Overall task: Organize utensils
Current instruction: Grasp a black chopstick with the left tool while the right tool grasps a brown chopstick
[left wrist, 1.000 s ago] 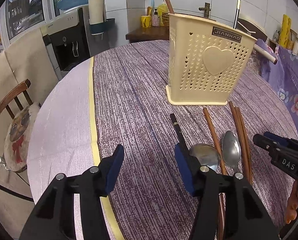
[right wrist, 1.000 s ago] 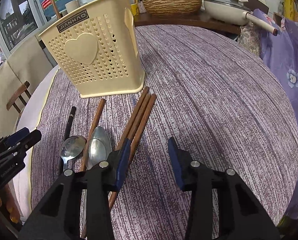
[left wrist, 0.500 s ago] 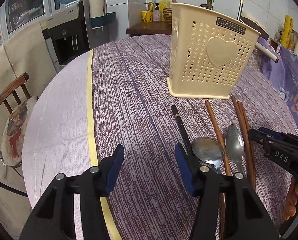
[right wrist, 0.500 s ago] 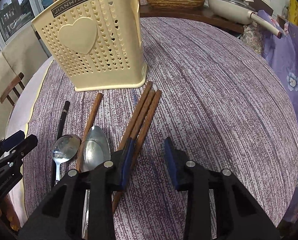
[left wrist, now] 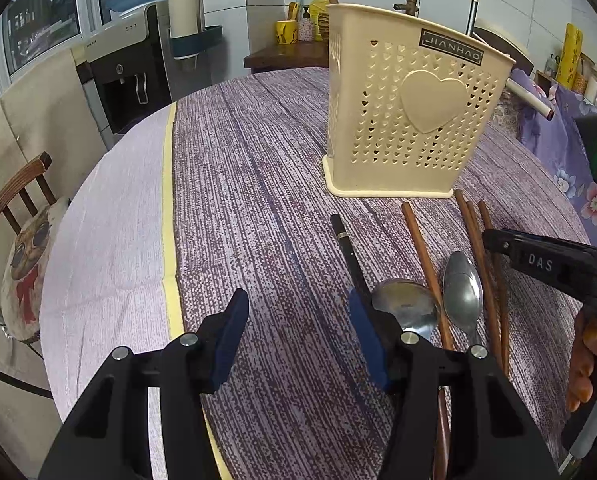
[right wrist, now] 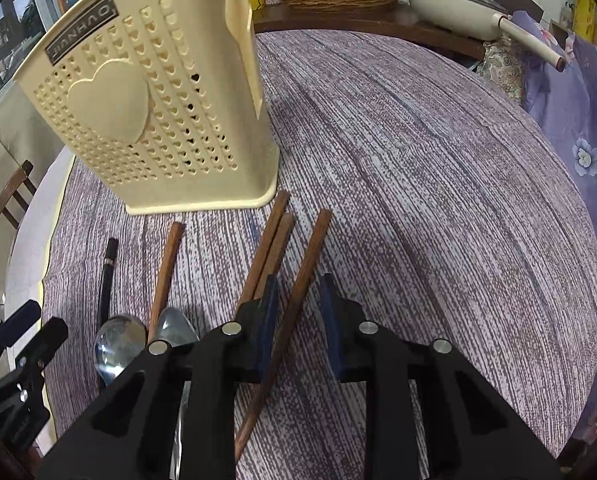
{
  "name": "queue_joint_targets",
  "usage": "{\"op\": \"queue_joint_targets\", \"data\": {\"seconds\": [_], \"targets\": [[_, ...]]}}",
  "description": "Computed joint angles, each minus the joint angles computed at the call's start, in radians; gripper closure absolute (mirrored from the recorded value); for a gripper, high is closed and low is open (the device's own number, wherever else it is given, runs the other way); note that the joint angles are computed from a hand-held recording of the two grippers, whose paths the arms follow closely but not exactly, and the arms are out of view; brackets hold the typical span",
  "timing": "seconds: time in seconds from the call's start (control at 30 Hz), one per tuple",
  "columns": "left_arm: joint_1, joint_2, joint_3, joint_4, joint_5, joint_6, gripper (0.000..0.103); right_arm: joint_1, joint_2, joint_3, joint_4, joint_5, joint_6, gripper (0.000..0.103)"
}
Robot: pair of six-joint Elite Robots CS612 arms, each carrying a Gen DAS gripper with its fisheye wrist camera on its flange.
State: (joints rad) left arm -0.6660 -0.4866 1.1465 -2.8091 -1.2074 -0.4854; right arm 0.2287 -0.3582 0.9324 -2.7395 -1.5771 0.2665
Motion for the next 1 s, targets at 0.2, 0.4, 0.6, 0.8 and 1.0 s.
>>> {"op": "queue_joint_targets", "data": {"seconds": [0.2, 0.4, 0.6, 0.8, 1.0], "targets": [[0.007, 0.018, -0.049, 0.021, -0.023, -0.012, 0.050, -0.005, 0.019, -0.042, 0.023, 0.001, 0.026, 0.084], [0.012, 0.056, -0.136, 0.100, -0.068, -0.010, 0.058, -0.009, 0.023, -0.051, 0.024, 0.010, 0.034, 0.084], [0.013, 0.087, -0.197, 0.183, -0.069, -0.018, 0.069, -0.014, 0.024, -0.053, 0.025, 0.022, 0.041, 0.085], [0.013, 0.091, -0.197, 0.185, -0.053, -0.023, 0.073, -0.009, 0.028, -0.058, 0.026, 0.000, 0.071, 0.085], [0.009, 0.105, -0.233, 0.231, -0.012, -0.018, 0.077, -0.002, 0.033, -0.052, 0.009, -0.025, 0.105, 0.088]]}}
